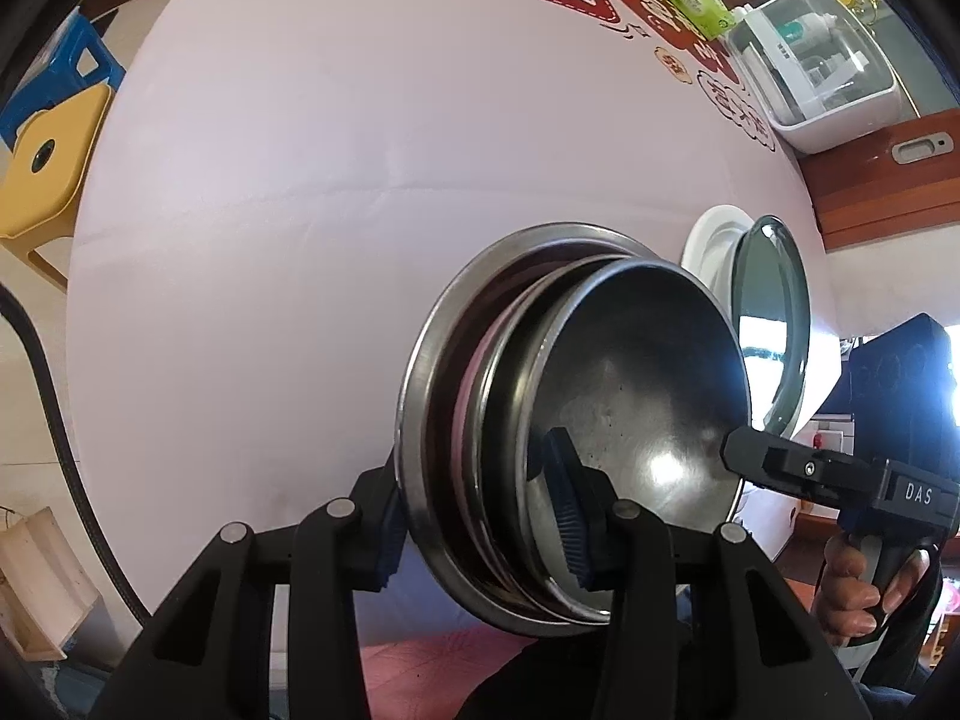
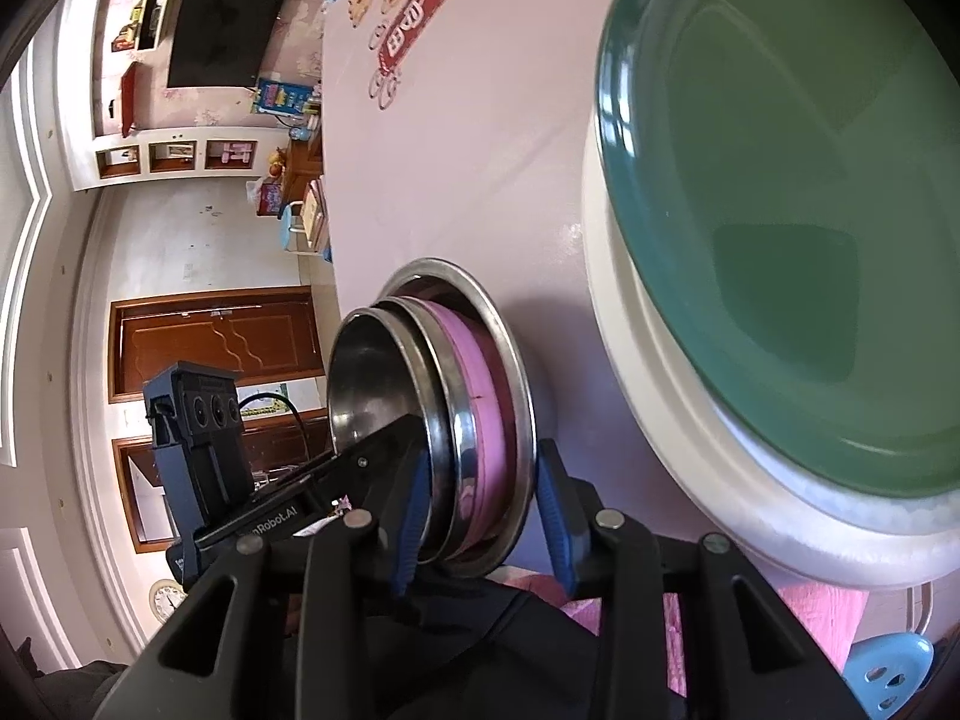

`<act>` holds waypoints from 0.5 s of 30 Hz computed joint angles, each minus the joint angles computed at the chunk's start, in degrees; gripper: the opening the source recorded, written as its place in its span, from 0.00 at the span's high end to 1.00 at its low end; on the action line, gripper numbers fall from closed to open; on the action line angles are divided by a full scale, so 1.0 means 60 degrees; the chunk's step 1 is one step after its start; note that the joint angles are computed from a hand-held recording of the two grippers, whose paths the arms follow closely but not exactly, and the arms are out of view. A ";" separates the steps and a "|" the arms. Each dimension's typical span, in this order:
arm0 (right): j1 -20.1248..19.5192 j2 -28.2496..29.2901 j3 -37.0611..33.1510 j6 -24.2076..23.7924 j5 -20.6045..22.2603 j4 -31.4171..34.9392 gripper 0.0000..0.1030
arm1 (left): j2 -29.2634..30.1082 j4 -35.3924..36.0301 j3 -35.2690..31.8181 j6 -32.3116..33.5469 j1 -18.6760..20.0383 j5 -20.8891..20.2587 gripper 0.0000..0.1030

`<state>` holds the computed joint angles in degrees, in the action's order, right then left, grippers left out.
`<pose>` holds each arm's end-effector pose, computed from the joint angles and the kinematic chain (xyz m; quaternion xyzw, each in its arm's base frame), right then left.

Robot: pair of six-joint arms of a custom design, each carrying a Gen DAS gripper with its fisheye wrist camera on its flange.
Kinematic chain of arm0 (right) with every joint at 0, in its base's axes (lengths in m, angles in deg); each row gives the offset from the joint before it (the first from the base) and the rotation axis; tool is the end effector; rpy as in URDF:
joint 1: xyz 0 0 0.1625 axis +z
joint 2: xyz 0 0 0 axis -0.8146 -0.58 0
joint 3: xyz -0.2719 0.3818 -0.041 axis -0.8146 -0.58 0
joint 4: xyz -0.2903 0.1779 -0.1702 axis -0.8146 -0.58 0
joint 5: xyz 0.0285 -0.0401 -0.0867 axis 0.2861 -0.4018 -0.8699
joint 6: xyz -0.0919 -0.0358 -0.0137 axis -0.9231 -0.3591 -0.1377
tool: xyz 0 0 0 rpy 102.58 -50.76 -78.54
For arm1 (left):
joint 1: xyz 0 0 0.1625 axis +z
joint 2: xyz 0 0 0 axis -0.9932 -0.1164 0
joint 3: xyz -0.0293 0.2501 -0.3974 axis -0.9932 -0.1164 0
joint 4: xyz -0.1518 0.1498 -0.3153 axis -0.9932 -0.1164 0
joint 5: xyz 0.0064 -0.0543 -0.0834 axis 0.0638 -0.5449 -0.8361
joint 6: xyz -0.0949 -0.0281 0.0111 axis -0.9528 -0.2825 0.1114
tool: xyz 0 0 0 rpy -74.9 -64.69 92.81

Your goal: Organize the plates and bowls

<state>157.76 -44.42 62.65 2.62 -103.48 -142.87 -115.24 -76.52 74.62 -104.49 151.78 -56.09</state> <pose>0.2980 -0.6654 0.1114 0.1058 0.9931 -0.0340 0.0371 -0.0880 -0.6888 0.3265 0.0006 0.9799 -0.0237 0.1979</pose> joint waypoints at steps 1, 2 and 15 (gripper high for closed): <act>0.0033 -0.0016 -0.0012 -0.0088 -0.0022 -0.0015 0.67 | -0.0034 -0.0030 0.0023 -0.0020 -0.0043 0.0021 0.61; 0.0060 -0.0035 -0.0032 -0.0191 -0.0032 -0.0044 0.67 | -0.0083 -0.0134 0.0078 -0.0017 -0.0097 0.0056 0.61; 0.0230 -0.0522 0.0009 -0.1814 -0.0106 -0.0767 0.67 | -0.0354 -0.1988 0.0698 0.0127 -0.0962 0.0458 0.60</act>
